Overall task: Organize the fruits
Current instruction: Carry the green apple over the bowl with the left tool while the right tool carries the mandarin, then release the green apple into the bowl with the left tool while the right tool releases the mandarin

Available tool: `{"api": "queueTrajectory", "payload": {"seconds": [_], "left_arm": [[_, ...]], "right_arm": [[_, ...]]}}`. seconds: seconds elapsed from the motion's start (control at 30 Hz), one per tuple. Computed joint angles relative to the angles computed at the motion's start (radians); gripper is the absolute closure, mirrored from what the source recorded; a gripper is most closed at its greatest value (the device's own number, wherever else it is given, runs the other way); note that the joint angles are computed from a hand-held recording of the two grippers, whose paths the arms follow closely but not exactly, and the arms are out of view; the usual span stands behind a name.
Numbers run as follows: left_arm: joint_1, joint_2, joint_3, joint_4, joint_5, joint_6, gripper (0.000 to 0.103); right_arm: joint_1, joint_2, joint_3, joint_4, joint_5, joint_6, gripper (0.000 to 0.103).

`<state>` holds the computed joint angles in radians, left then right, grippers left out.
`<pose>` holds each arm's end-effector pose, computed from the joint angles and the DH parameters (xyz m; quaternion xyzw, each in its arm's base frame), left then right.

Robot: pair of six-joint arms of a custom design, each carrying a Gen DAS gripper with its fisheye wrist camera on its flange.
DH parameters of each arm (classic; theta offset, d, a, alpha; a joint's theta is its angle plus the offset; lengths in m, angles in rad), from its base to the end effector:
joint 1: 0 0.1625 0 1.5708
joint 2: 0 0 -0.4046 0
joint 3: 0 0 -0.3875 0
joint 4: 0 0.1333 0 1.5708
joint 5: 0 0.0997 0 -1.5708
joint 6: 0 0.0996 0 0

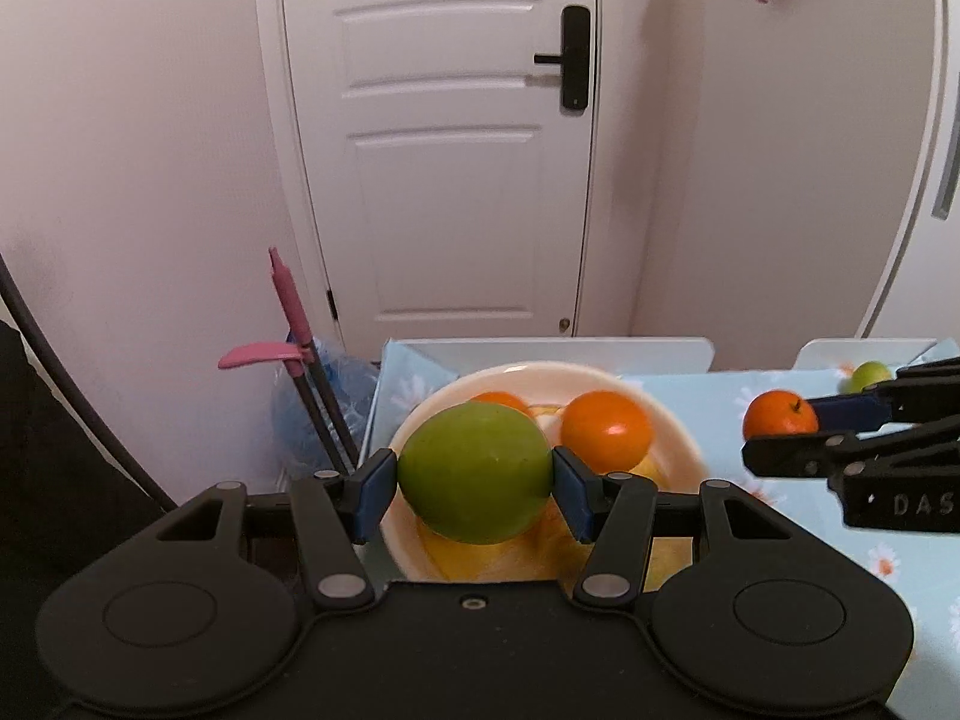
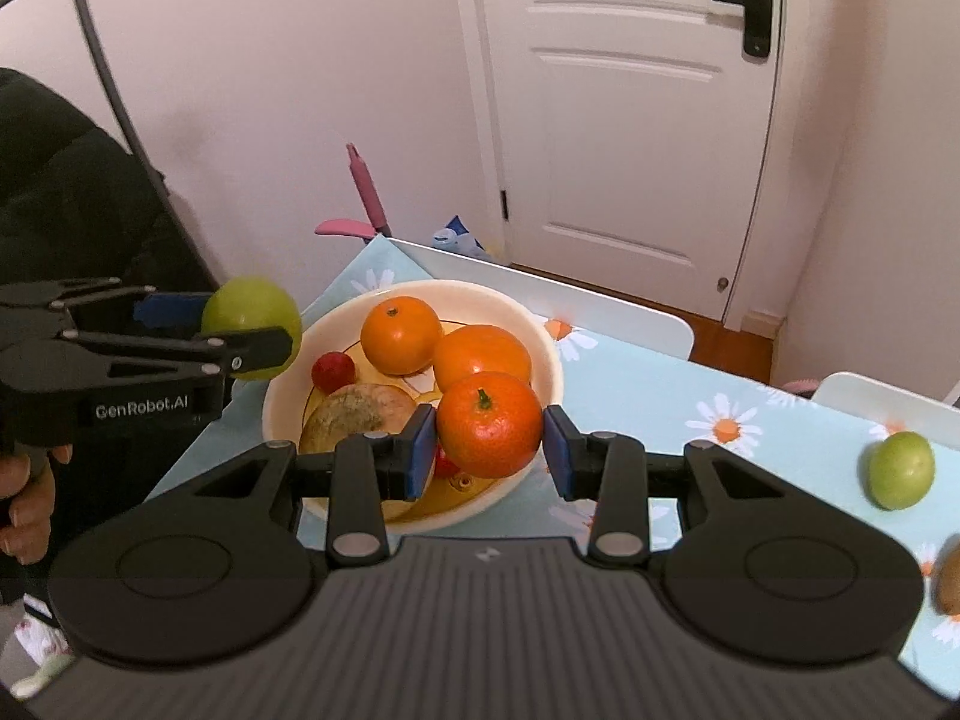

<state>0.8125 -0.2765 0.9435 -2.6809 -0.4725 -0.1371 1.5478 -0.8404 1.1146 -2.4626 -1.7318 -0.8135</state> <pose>-0.3912 -0.7358 0.0350 0.1451 0.8274 -0.3894 0.3779 0.0993 -0.7837 0.3365 0.3431 -0.8858 0.2457 0.1930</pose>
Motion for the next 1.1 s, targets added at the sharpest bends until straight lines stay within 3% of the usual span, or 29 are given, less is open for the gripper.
{"api": "queueTrajectory", "payload": {"seconds": [0.5,0.53,0.6,0.67,0.77,1.1], "left_arm": [[0.065,0.0,0.014,0.006,-0.109,0.149,0.041],[0.064,0.001,0.02,-0.027,-0.109,0.174,0.038],[0.061,0.007,0.025,-0.098,-0.097,0.23,0.016],[0.062,0.002,0.032,-0.14,-0.106,0.258,0.009],[0.065,-0.017,0.044,-0.136,-0.134,0.223,0.008],[0.038,-0.027,0.055,-0.103,-0.092,0.171,0.005]], "right_arm": [[0.017,0.081,-0.042,-0.074,-0.095,0.112,0.05],[0.018,0.083,-0.043,-0.078,-0.099,0.115,0.05],[0.019,0.088,-0.047,-0.085,-0.106,0.121,0.05],[0.02,0.091,-0.048,-0.089,-0.111,0.13,0.05],[0.021,0.091,-0.054,-0.083,-0.116,0.139,0.05],[0.012,0.12,-0.125,0.019,-0.104,0.15,0.05]]}}
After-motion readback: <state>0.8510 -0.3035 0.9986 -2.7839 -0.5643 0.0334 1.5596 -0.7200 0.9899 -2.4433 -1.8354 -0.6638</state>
